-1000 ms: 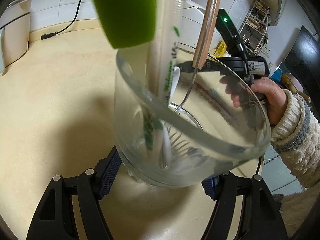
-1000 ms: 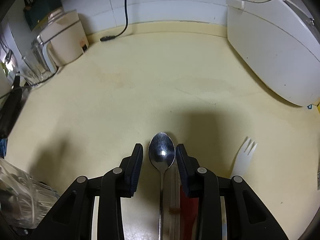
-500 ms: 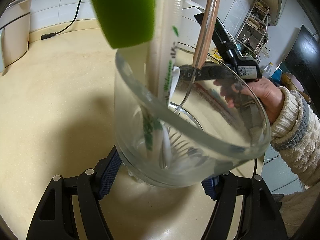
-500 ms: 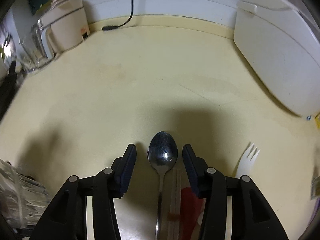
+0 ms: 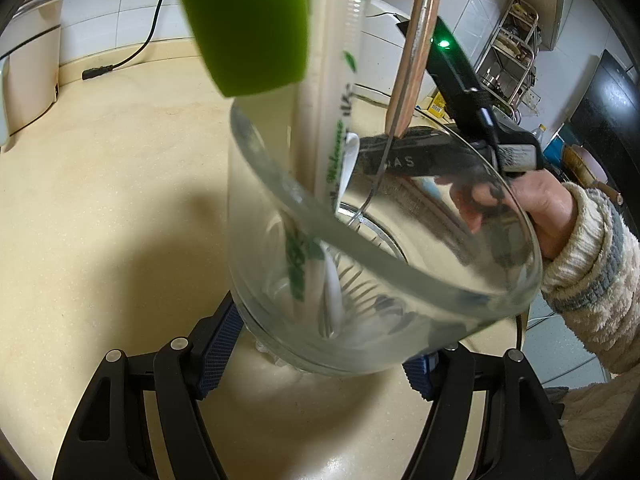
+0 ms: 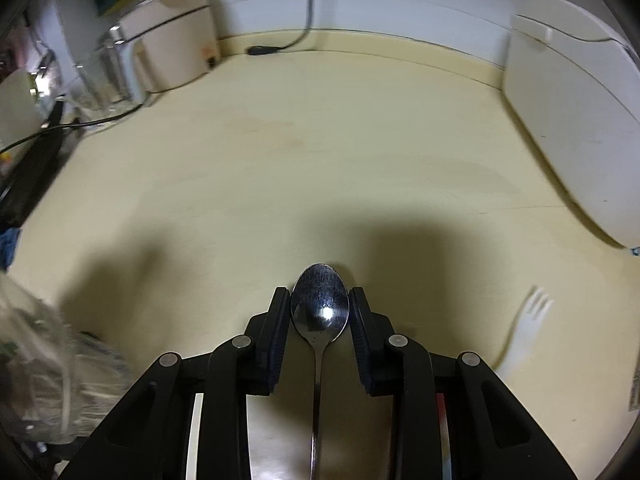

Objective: Organize utensils
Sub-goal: 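Lift the metal spoon and carry it toward the glass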

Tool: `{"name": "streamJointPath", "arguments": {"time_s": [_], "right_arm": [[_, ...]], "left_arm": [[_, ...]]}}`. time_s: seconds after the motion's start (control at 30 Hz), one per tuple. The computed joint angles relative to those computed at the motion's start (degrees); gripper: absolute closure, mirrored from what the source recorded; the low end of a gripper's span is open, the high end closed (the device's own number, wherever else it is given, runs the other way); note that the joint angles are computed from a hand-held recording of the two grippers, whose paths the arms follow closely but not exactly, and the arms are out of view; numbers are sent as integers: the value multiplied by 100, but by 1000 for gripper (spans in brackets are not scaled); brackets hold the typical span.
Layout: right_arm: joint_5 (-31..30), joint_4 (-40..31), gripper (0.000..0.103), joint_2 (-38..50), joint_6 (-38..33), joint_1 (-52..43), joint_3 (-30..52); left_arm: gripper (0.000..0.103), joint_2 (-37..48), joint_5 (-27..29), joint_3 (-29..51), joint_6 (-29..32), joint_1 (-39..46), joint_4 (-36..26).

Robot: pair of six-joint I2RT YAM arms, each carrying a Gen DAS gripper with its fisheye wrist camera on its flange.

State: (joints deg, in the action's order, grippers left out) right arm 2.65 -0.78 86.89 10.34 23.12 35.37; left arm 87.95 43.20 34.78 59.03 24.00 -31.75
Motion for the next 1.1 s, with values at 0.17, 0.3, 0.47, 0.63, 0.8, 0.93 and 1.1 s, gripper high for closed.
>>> {"name": "streamJointPath", "arguments": {"time_s": [0.17, 0.3, 0.47, 0.63, 0.8, 0.93, 1.1], "right_arm": [[-102, 248, 73, -302, -16, 326, -266], [-66, 321, 73, -571, 158, 574, -549], [216, 296, 73, -929, 483, 795, -937], [319, 344, 73, -1101, 653, 755, -1212], [341, 331, 73, -1272, 730, 698, -1343], [517, 324, 73, -1296, 835, 821, -1372], [547, 332, 73, -1325, 929, 879, -1399]], "left_arm": [[28, -2, -1, -1, 1, 1, 0], [28, 1, 0, 2, 2, 2, -1], [28, -26, -18, -17, -8, -8, 22], [28, -124, -45, -86, -57, -46, 64], [28, -210, -59, -140, -171, -107, 113], [28, -204, -59, -139, -175, -113, 121], [28, -210, -63, -143, -176, -115, 126]]}}
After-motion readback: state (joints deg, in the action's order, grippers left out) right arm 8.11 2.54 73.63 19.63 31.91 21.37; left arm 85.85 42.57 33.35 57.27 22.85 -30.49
